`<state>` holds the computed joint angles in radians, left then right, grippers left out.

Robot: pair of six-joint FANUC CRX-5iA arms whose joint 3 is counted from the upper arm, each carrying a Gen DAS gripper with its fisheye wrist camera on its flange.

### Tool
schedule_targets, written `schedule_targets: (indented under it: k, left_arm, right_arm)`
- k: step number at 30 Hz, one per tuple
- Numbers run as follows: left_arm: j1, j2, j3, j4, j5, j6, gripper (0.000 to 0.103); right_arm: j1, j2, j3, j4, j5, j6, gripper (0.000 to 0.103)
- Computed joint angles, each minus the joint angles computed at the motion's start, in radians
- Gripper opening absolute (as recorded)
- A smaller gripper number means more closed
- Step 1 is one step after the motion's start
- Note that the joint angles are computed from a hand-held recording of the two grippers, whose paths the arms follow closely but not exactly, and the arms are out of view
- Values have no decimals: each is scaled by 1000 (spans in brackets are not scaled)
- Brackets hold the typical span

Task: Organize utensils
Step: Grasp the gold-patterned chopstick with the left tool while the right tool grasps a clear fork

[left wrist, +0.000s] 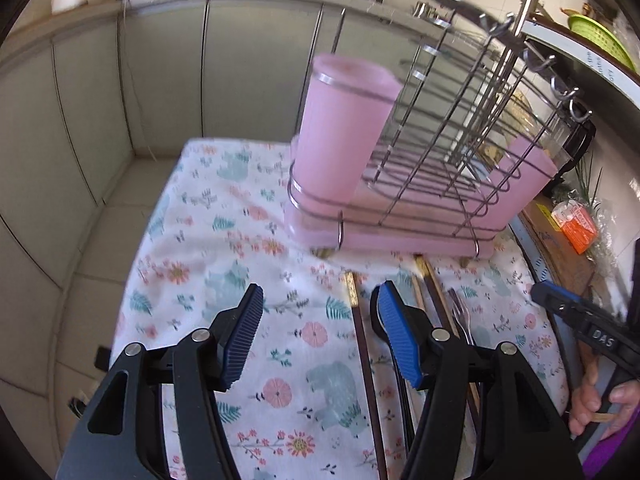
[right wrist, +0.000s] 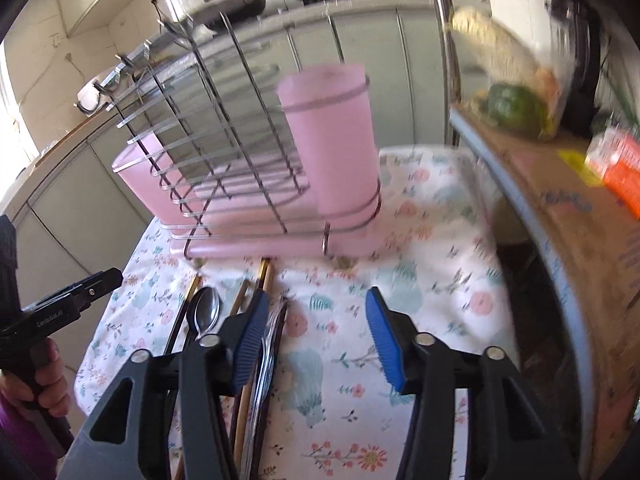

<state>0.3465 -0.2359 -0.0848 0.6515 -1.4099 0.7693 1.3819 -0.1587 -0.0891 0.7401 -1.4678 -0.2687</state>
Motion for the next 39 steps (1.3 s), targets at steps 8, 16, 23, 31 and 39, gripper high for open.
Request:
schedule_targets:
  k: [8,16,23,31,39]
  left_arm:
    - [-3,77,49,-42,-135,30,27]
    - [-54,135,94,-76,-204,86,27]
    - [-139,172,132,-123,-199,112,27]
    - [-198,205,156,-176,-190,152,13]
    - [-164,173,118,-151,-163,140,7]
  right_arm:
    - [-101,-55,-63,-158,284,29,18]
    - [-166,-29,-51,-234,378,77,16]
    - [-147,-68,-104,-194,390,15,0]
    - [-101,-140,-151,-119,343,-54,1]
    - [-137,-48,-63,-153,357,45,36]
